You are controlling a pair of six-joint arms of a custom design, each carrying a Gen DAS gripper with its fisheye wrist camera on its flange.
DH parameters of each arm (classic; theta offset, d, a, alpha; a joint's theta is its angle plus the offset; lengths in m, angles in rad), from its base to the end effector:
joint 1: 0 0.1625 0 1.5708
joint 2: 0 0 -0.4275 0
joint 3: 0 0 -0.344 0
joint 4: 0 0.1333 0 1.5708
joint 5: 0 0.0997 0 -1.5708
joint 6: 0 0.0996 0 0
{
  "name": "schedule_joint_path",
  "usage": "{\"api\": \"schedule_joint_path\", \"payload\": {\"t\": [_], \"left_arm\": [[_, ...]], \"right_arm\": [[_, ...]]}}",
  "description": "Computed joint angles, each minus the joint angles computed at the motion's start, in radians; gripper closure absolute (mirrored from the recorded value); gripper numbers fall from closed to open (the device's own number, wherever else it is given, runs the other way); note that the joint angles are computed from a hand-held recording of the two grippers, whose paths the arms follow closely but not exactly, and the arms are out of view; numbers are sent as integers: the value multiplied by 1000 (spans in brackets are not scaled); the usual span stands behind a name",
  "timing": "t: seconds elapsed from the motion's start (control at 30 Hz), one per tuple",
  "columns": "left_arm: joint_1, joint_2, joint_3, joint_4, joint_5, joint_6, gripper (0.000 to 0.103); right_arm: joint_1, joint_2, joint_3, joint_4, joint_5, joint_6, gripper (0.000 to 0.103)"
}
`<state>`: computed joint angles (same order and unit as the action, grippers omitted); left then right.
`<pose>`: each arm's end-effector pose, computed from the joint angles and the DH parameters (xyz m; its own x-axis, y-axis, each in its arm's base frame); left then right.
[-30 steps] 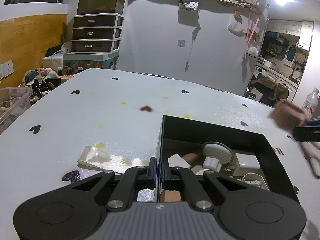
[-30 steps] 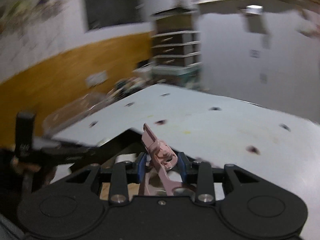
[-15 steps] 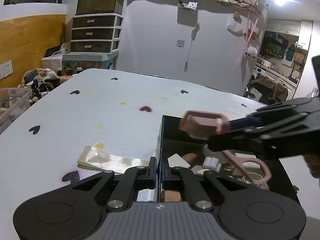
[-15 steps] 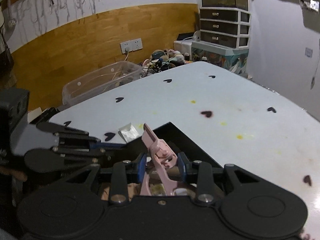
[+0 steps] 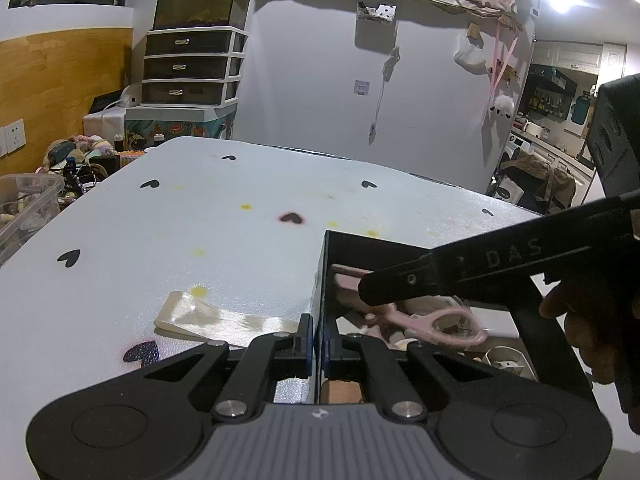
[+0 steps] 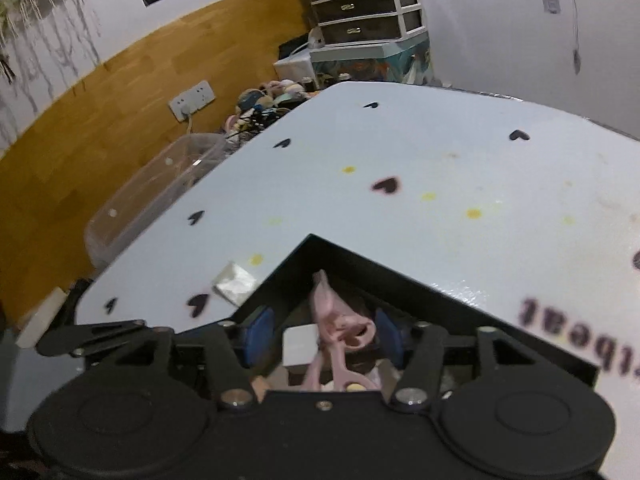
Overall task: Organize rigid objects
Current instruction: 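Carry the pink eyelash curler into the black box and release it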
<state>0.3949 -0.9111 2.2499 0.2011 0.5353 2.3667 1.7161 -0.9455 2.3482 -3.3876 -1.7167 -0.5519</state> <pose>-0.1401 -0.2956 0.1117 -0.8032 0.0601 -0.5926 0.5047 0.5970 -0.6236 0.1811 -0.4169 0.1199 -0.7713 -0.5476 0.3243 -0.6306 0.7266 -0.2728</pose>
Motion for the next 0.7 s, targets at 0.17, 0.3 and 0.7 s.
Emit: {"api": "schedule_joint_path", "payload": {"t": [0.17, 0.3, 0.7], "left_arm": [[0, -2, 1, -1, 1, 0, 99], [0, -2, 0, 0, 1, -1, 99], [2, -5, 0, -1, 1, 1, 99]], "right_arm": [[0, -12, 11, -15, -2, -6, 45], [-4, -28, 22, -29, 2, -4, 44], [-23, -107, 120, -146, 47, -10, 37]]}}
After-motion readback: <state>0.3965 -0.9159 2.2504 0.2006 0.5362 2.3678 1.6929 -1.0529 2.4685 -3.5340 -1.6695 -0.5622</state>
